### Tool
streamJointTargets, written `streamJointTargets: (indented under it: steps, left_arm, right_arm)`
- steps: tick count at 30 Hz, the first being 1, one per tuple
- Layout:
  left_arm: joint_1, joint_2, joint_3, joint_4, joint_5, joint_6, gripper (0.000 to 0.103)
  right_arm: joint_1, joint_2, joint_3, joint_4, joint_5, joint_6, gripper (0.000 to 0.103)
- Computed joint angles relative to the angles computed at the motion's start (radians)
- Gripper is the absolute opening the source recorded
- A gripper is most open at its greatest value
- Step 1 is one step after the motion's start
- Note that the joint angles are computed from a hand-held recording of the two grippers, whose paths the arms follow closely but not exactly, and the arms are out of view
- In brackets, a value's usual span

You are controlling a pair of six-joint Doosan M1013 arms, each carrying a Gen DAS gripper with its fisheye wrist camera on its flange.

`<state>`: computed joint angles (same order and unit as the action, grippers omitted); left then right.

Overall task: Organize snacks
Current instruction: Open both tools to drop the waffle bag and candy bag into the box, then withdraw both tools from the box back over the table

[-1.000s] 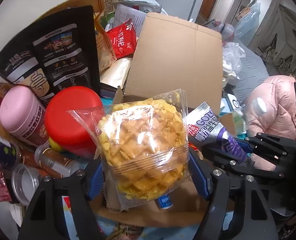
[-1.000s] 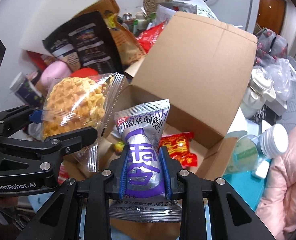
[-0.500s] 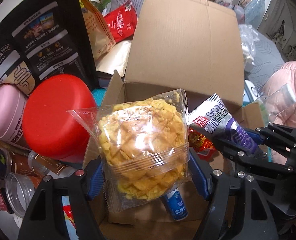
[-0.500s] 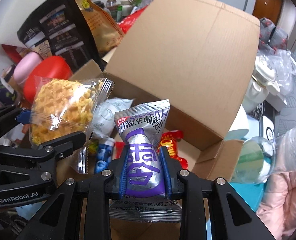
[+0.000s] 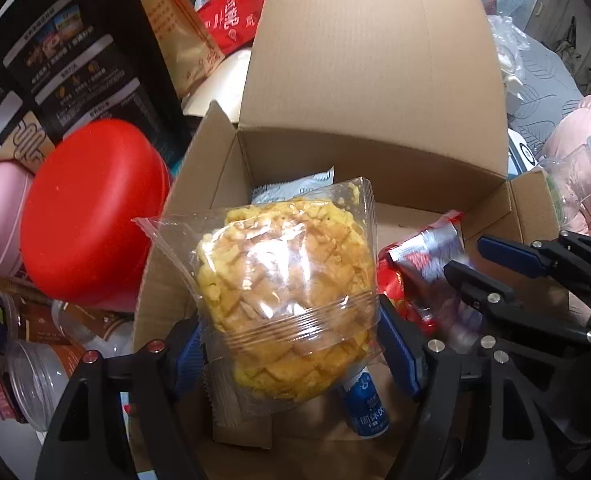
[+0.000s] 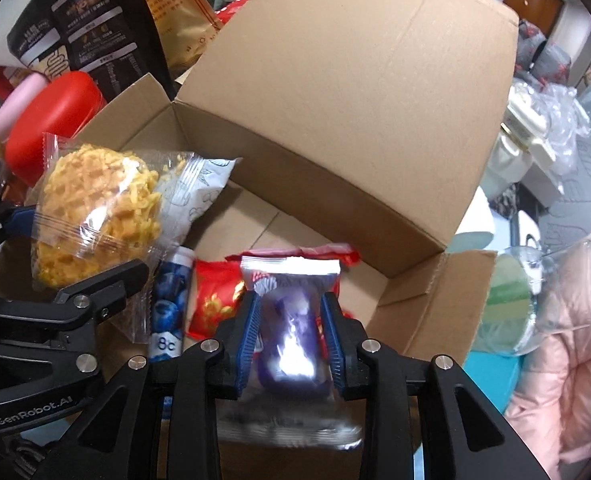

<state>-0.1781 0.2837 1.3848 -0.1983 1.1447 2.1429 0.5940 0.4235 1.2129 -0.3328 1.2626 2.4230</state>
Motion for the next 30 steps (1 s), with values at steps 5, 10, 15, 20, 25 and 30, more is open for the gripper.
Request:
streamJointTargets:
  steps: [5,10,15,20,25,30]
  left_arm:
    - [-0.003,-0.011,0.008,0.029,-0.006,-0.024,0.079]
    - [-0.003,-0.026,0.013,0.053,0.003,-0.048,0.079]
    - [-0.001,-0.057,0.028,0.069,-0.015,-0.059,0.081]
    - [0.007,-0.091,0.04,0.063,-0.025,-0.065,0.084]
    - [0.017,-0.121,0.041,0.04,-0.048,-0.046,0.084]
    - [0.03,-0.157,0.043,0.009,-0.056,-0.039,0.084]
  right_arm:
    - [0.002,-0.009,0.007,-0.002,0.013,0.014,0.041]
    - [0.012,-0.022,0.015,-0.008,0.015,0.02,0.042]
    - [0.027,-0.033,0.013,-0.027,0.028,0.029,0.047]
    - [0.045,-0.047,0.007,-0.054,0.04,0.047,0.048]
    - [0.067,-0.066,0.003,-0.1,0.048,0.081,0.054]
    - [0.086,-0.084,-0.004,-0.139,0.051,0.103,0.054]
